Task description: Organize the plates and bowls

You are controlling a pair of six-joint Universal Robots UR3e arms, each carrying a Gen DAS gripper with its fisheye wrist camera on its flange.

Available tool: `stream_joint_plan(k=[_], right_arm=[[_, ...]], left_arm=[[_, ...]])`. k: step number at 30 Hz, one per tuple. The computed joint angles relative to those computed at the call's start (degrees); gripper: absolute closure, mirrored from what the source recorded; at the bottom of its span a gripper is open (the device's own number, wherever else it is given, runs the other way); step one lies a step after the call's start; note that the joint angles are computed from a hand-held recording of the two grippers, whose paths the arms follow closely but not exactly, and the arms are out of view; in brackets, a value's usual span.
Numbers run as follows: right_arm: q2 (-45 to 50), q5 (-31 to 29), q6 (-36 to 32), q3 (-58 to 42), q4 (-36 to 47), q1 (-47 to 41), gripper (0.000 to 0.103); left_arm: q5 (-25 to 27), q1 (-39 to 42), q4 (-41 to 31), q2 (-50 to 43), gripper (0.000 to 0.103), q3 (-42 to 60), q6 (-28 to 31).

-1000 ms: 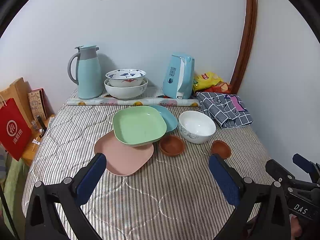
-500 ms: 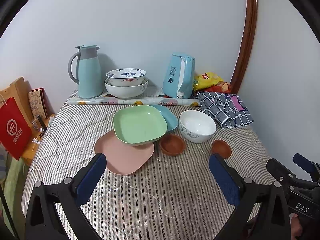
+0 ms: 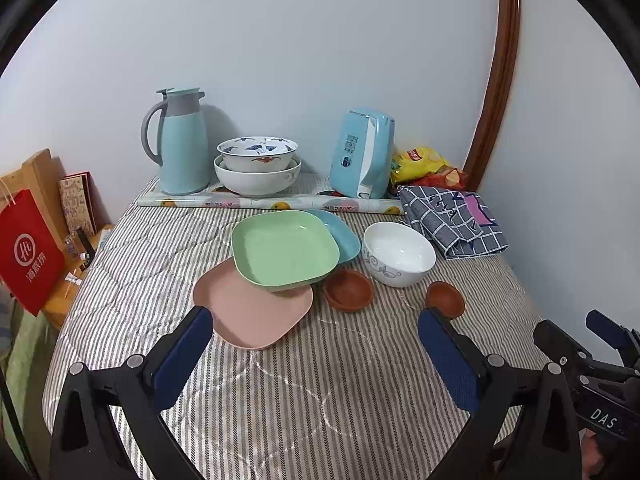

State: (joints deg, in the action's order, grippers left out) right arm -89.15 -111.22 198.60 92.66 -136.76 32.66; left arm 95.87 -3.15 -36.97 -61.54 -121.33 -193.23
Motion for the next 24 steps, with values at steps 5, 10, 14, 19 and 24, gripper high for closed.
stream_joint_plan(k=[5,10,14,19,24], right_arm=[[0.13,-0.66,0.33,-0.20,0.11,0.83,0.000],[-0.05,-0.48,0.32,-0.28,0.19,0.82,0.000],[0.10,-0.55,0.18,-0.38,-0.07,1.03,0.000],[-0.30,-0.44,0.00,0.11,-0.35,1.09,0.000],[-0.56,-0.35,0.08,0.35,-0.57,1.03,0.000]], left_arm=[[-0.40,0.44,-0.22,0.99,0.000,-0.72,0.10],[-0.41,0.31,-0.12,0.95,0.000,-0.75,-0.06],[0.18,-0.21,0.41,1.14,0.000,-1.20,-0.26],[0.79,-0.93,1.05,0.93,0.000,-1.40,-0.71],[0.69,-0.82,0.63,1.28,0.000,-1.27,-0.70]])
